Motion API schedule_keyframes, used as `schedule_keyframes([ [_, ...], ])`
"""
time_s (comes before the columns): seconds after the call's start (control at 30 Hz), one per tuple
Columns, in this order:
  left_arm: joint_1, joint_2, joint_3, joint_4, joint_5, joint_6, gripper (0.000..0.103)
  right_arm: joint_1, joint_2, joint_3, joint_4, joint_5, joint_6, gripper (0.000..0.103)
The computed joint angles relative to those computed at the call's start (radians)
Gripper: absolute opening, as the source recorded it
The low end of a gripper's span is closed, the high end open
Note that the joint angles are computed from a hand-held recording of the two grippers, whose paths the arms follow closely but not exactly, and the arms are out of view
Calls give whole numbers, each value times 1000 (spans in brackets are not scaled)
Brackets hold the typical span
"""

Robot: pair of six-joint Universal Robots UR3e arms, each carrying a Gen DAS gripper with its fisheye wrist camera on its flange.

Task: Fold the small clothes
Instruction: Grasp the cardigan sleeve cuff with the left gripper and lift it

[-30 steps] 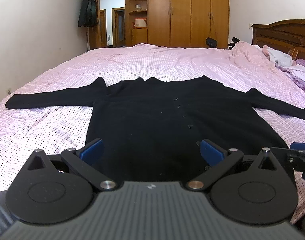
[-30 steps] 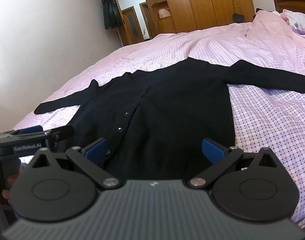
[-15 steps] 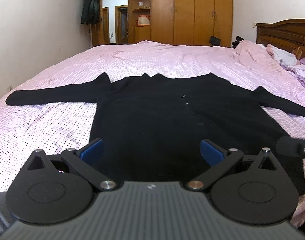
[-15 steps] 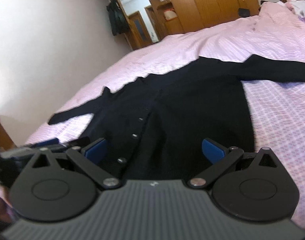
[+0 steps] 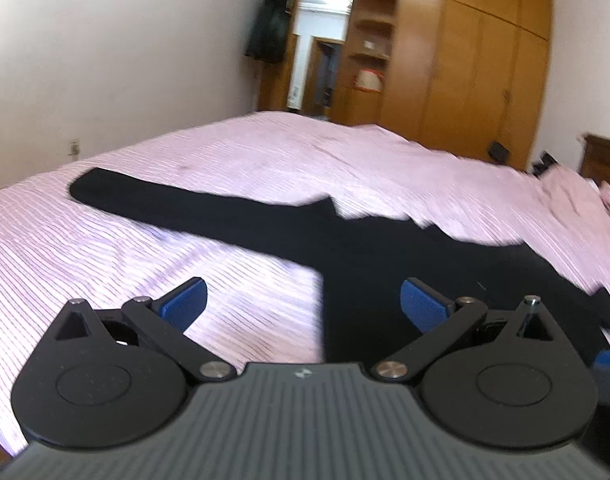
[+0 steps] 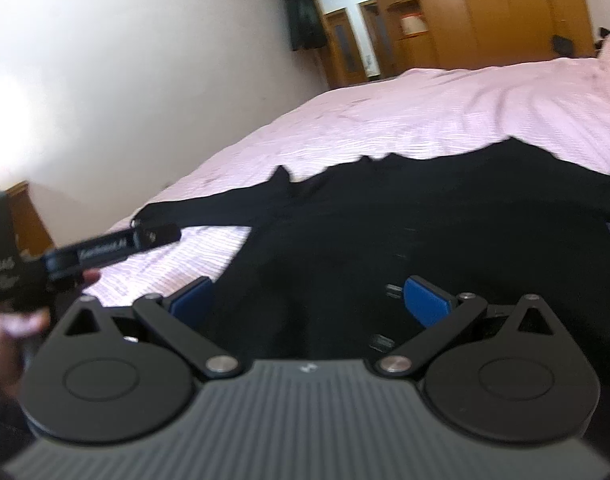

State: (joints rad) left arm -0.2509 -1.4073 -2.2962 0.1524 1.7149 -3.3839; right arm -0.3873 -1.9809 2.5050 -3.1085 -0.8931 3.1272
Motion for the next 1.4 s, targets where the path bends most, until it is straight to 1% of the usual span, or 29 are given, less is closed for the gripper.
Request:
schedule_keyframes([
  [0.03, 72, 19, -11, 2, -53, 2, 103, 65, 82, -50, -43, -36, 26, 103],
  [0.1, 217, 43, -37, 24, -168, -14, 103, 154, 181, -125, -86, -85, 65, 103],
  [0.13, 278, 36, -40, 42, -199, -28, 103, 208, 236, -175, -102, -125, 92, 103],
  [0.2, 357, -17, -30, 104, -175, -70, 103, 277, 305, -234, -142, -178, 138, 103],
  [0.23, 404, -35, -18, 106, -182, -83, 103, 304, 340, -267, -156, -188, 155, 103],
  [0.27, 464, -35, -3, 70, -225, -85, 103, 326, 369, -301, -159, -194, 169, 103],
  [0.33, 615, -36, 8, 29, -387, -106, 103, 368, 439, -379, -156, -206, 198, 103],
  [0.4, 728, -51, 23, 4, -505, -121, 103, 413, 509, -462, -149, -230, 221, 103],
  [0.5, 782, -89, 44, 0, -528, -124, 103, 478, 603, -587, -129, -277, 226, 103],
  [0.57, 817, -123, 58, 7, -564, -114, 103, 512, 661, -669, -112, -294, 243, 103],
  [0.6, 840, -138, 56, 23, -594, -117, 103, 529, 694, -720, -96, -302, 251, 103],
  [0.7, 931, -215, 40, 148, -746, -182, 103, 583, 769, -861, -30, -334, 247, 103],
  [0.73, 951, -238, 38, 180, -781, -197, 103, 603, 795, -902, -21, -348, 237, 103],
  [0.77, 956, -273, 54, 208, -792, -208, 103, 624, 821, -943, -14, -362, 225, 103],
  [0.87, 954, -362, 112, 242, -777, -230, 103, 672, 903, -1058, 6, -389, 212, 103],
  [0.93, 958, -421, 166, 229, -783, -250, 103, 689, 952, -1135, 43, -393, 220, 103],
  [1.03, 964, -548, 290, 189, -803, -286, 103, 697, 1012, -1213, 66, -386, 230, 103],
  [1.1, 964, -653, 384, 217, -822, -293, 103, 696, 1049, -1250, 71, -380, 233, 103],
  [1.2, 945, -774, 533, 223, -809, -301, 103, 693, 1118, -1350, 114, -378, 232, 103],
  [1.23, 937, -814, 589, 225, -802, -318, 103, 691, 1153, -1404, 128, -385, 230, 103],
  [1.3, 925, -896, 696, 235, -791, -370, 103, 703, 1265, -1600, 196, -442, 241, 103],
  [1.33, 918, -934, 744, 243, -782, -399, 103, 704, 1323, -1704, 235, -455, 241, 103],
  [1.37, 913, -976, 793, 261, -773, -432, 103, 707, 1376, -1809, 284, -465, 245, 103],
  [1.4, 910, -1010, 834, 274, -768, -455, 103, 701, 1437, -1914, 315, -453, 246, 103],
])
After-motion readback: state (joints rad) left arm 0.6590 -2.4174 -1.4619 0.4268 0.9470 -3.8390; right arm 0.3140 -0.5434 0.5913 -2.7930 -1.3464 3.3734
